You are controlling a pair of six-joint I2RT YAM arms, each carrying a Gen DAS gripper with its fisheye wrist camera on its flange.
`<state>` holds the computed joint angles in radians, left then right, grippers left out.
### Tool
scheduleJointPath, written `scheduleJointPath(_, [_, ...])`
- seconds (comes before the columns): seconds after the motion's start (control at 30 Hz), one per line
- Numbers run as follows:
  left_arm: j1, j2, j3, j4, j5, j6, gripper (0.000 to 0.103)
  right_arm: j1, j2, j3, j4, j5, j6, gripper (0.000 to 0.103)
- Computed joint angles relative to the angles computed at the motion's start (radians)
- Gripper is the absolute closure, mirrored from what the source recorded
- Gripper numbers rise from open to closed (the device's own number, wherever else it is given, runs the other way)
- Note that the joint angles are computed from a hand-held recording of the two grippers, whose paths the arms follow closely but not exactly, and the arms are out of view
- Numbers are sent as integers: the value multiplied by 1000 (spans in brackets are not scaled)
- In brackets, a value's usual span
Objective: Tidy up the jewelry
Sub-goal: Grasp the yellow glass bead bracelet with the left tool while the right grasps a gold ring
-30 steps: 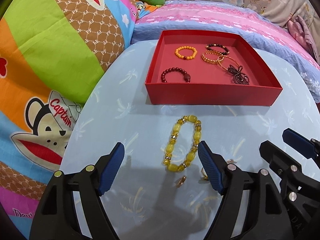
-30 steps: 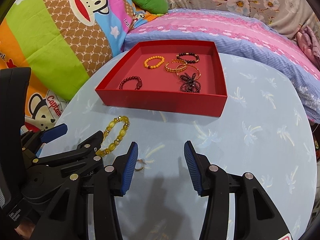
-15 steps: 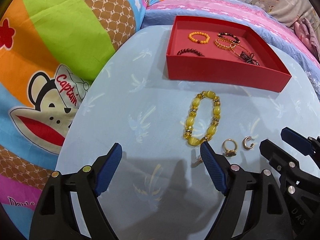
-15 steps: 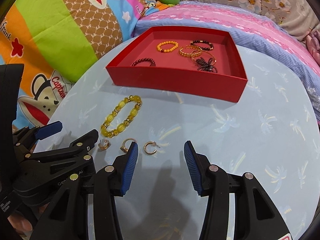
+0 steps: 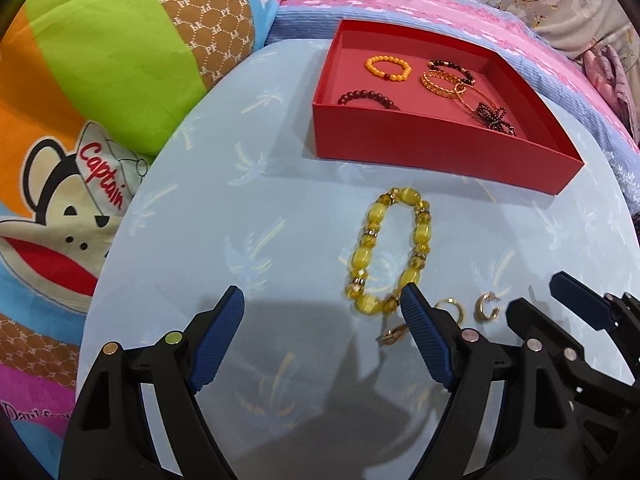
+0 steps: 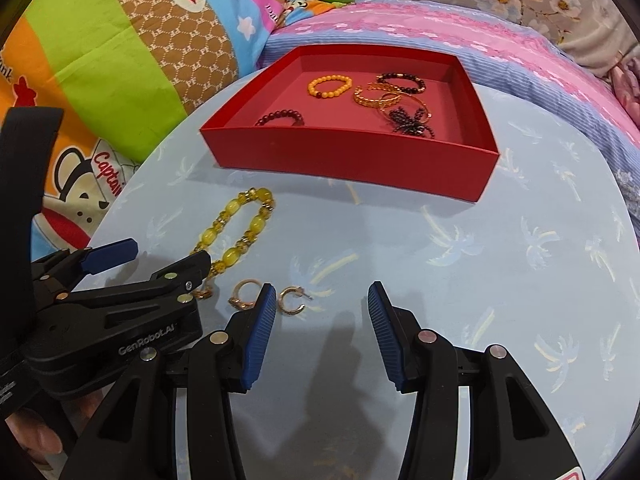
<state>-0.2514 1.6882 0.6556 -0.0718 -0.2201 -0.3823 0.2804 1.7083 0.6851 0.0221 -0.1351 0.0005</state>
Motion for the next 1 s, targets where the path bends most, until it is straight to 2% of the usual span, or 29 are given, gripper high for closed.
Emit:
scheduleJointPath(0.07, [3,29,23,9,-4,3,27,-14,3,5,-3,0,-1,55])
scheduleJointPath(0.27, [23,116,88,28,11,31,41,-38,14,19,-8,-6,-4,55])
scheduleJointPath(0.33, [20,125,88,50,6,39,43,-34,17,19,-7,-4,-4,55])
scheduleJointPath(0.43, [19,127,91,64,25,60,56,-25,24,19,-4,-2,-3,55])
scheduleJointPath(0.5, [18,126,99,63,42,80,76,-20,28,20,-4,-2,-4,55])
scheduleJointPath(0.53, [19,128,104,60,53,89,82,-17,31,21,-4,-1,-3,55])
scheduleJointPath(0.57, [19,125,106,56,66,92,94,-17,33,20,-4,-3,-3,55])
scheduleJointPath(0.67, [39,102,103,47,117,98,94,-13,35,18,-3,-6,-5,55])
scheduleJointPath(0.87, [55,39,65,45,124,96,94,1,46,16,-7,-17,-6,55])
scheduleJointPath(1.0, [63,18,52,36,115,95,94,23,62,16,1,-15,-9,60])
